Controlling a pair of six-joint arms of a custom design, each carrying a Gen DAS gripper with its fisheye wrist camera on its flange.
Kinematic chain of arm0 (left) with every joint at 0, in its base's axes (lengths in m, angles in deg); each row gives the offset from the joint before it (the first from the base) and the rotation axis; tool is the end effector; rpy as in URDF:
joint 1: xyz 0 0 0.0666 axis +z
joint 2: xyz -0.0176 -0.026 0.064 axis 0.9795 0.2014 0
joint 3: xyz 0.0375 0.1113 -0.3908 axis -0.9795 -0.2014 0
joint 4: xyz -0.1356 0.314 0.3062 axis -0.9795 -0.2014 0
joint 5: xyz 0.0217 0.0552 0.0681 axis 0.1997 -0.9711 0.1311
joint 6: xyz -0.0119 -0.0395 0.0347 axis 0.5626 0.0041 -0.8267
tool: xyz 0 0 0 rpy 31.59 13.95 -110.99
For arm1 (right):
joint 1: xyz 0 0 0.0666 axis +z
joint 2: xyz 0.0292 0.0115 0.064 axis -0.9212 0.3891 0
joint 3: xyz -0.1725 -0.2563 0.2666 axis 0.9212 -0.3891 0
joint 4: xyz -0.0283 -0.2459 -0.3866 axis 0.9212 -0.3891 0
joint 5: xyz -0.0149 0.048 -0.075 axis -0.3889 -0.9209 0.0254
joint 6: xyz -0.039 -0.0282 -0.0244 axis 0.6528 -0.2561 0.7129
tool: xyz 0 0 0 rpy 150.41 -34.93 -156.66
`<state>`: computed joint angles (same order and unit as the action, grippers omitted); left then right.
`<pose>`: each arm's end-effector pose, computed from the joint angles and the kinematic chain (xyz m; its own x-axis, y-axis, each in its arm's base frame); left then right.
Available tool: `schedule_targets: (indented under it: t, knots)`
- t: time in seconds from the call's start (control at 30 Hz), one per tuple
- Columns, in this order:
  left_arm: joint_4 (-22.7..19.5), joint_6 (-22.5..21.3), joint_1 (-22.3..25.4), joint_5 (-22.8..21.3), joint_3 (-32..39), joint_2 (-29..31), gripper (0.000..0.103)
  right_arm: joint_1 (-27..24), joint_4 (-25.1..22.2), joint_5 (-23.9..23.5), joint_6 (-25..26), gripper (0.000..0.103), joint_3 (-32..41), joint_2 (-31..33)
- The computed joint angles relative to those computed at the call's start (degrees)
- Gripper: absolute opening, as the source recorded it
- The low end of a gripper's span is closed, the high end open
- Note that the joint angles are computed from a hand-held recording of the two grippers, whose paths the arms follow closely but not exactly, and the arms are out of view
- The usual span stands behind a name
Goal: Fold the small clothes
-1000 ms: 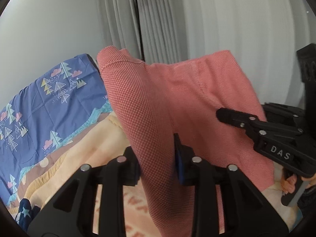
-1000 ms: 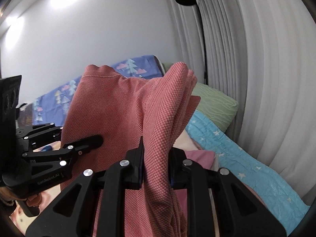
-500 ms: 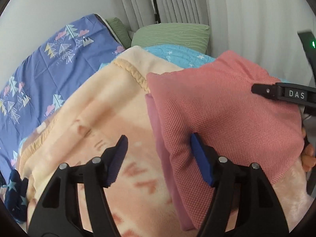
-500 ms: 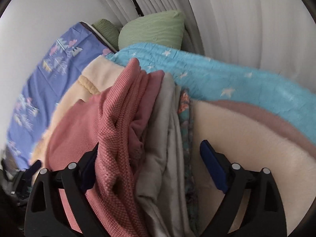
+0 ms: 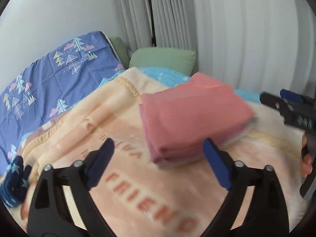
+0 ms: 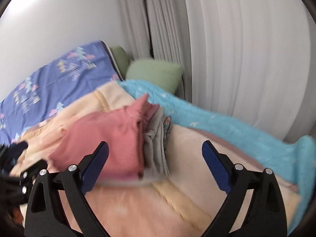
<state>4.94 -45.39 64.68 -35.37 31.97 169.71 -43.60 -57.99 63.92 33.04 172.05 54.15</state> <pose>0.5783 -0.1403 0.4684 -0.5333 0.2473 -0.8090 0.2734 0.9554 0.1118 0.5596 0.2299 0.4470 -0.4909 0.1319 -0.8612 0.0515 0.9911 0.1225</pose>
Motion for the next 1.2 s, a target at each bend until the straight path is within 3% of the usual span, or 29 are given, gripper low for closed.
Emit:
schedule_targets:
  t: [0.13, 0.23, 0.5, 0.6, 0.67, 0.87, 1.2]
  knots:
    - [1.87, 3.8, -0.12, 2.62, -5.53, -6.99, 0.101, 4.04, 2.61, 4.44, 4.12, 0.096, -7.53, -8.62]
    - [4.78, 2.79, -0.74, 0.89, -10.17, -12.35, 0.101, 6.97, 6.01, 9.39, 3.92, 0.102, -11.71, -13.1]
    - [4.6, 2.76, -1.69, -3.5, -16.13, -21.8, 0.101, 15.24, 5.17, 20.36, 0.63, 0.102, -15.52, -19.76]
    - [3.88, 3.59, -1.64, -3.58, -17.83, -25.36, 0.101, 19.32, 3.97, 30.04, -1.13, 0.102, -15.58, -20.35]
    - [3.18, 3.93, -1.77, -3.69, -19.19, -28.07, 0.101, 21.78, 0.77, 35.84, -4.07, 0.102, -14.86, -20.1]
    - [0.8, 5.03, -2.44, -5.98, -22.33, -34.48, 0.101, 24.02, -6.94, 29.63, -8.1, 0.102, -14.34, -22.17]
    - [-3.22, 8.29, -0.61, -4.01, -26.22, -41.99, 0.101, 27.38, -13.69, 28.54, -13.73, 0.102, -12.41, -21.18]
